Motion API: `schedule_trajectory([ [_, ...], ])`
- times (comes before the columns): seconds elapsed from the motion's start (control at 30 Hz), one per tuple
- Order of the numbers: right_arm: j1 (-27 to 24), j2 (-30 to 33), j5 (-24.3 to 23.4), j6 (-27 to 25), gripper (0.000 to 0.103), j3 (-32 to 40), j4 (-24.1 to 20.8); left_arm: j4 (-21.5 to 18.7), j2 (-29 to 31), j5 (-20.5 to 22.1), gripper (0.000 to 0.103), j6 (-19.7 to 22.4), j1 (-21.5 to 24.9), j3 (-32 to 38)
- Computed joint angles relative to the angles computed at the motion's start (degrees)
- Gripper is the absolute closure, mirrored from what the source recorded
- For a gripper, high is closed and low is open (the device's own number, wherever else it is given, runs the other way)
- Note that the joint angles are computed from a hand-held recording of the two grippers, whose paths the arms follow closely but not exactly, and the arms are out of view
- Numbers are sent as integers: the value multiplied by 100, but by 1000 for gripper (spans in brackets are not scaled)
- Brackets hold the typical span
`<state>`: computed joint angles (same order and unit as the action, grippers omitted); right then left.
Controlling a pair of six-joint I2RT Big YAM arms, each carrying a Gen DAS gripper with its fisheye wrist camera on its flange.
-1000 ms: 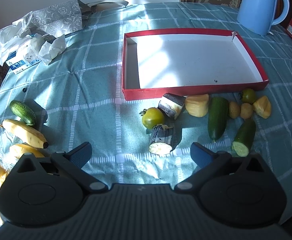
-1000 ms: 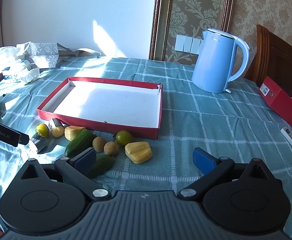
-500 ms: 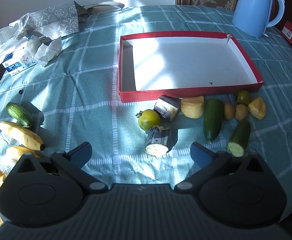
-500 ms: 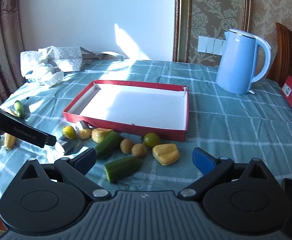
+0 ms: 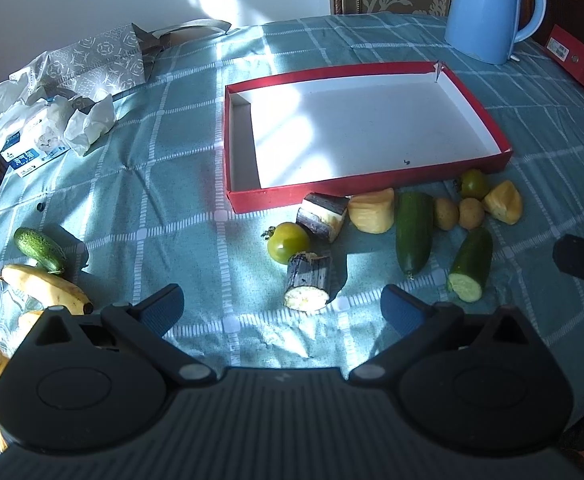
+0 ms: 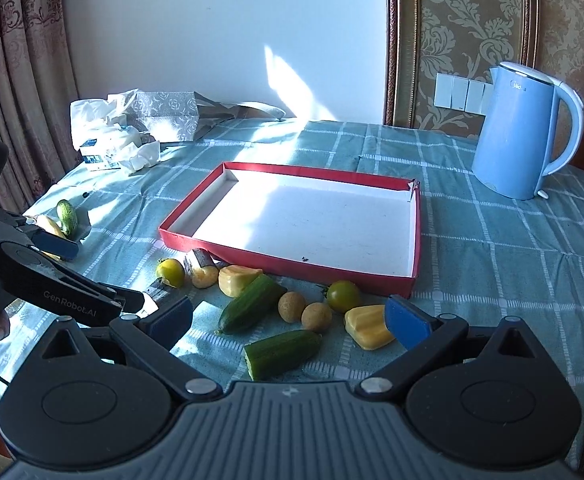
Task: Organize fruits
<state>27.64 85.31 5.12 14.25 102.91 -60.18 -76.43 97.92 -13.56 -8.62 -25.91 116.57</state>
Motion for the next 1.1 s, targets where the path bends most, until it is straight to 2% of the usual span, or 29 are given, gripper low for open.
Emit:
schedule_trajectory([
  [0.27, 62, 71, -344, -189, 0, 84, 99, 58, -116, -56, 0, -41, 70, -139],
  [0.7, 87, -28, -464, -323, 0, -44, -10, 217, -417, -70, 0, 59, 10, -580],
  [0.87, 109, -67, -405, -410, 0, -78, 4, 246, -459, -66, 0, 100, -45, -644],
  [1.1, 98, 1, 68, -317, 0, 37, -66, 287, -488, -46, 0, 120, -107, -678],
])
